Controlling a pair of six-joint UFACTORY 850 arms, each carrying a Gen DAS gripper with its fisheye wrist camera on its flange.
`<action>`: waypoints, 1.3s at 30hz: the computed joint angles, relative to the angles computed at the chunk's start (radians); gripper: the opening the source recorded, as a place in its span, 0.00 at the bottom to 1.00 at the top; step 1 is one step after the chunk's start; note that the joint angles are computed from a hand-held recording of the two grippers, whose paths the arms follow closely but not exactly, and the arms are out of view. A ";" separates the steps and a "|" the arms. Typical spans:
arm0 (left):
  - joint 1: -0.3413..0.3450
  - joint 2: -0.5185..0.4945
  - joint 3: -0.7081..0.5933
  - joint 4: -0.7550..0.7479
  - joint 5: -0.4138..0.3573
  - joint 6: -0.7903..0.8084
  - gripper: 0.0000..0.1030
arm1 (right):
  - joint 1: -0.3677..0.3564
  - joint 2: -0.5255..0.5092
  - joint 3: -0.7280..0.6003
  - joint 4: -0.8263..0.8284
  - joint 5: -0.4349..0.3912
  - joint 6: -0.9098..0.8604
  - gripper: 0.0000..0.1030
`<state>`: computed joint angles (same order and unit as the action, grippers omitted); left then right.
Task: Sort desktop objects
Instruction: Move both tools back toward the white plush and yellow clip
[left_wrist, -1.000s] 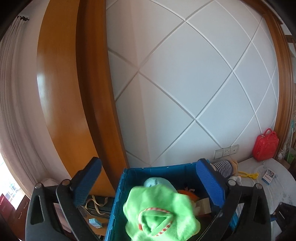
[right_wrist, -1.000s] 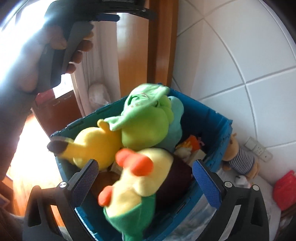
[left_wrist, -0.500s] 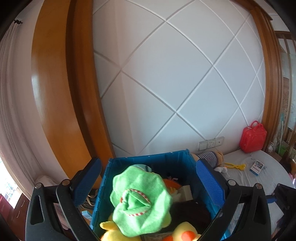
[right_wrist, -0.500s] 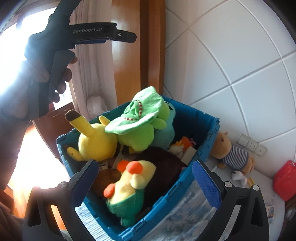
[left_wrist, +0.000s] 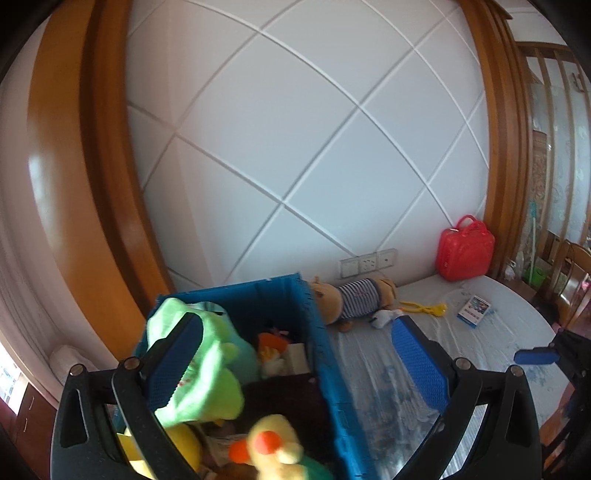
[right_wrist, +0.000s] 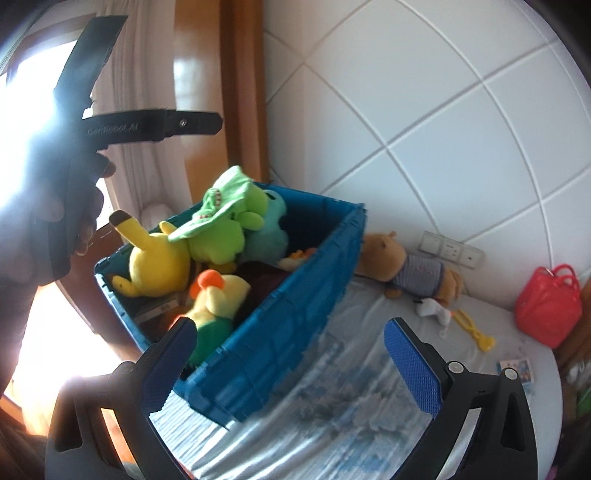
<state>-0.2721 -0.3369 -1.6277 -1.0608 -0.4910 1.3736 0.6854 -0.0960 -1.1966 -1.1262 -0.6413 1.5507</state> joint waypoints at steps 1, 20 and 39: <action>-0.019 0.011 0.019 -0.001 0.003 -0.004 1.00 | 0.001 0.027 0.029 -0.008 -0.007 0.018 1.00; -0.408 0.108 0.261 0.303 0.254 -0.457 1.00 | -0.103 0.658 0.568 0.137 -0.106 -0.138 1.00; -0.463 -0.581 -0.381 0.604 0.276 -0.717 1.00 | -0.550 0.685 0.739 0.271 0.086 -0.286 1.00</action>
<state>-0.7352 -0.9175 -2.0083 -0.4566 -0.2151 0.6571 0.1353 0.5893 -0.4573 -0.8556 -0.5555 1.2647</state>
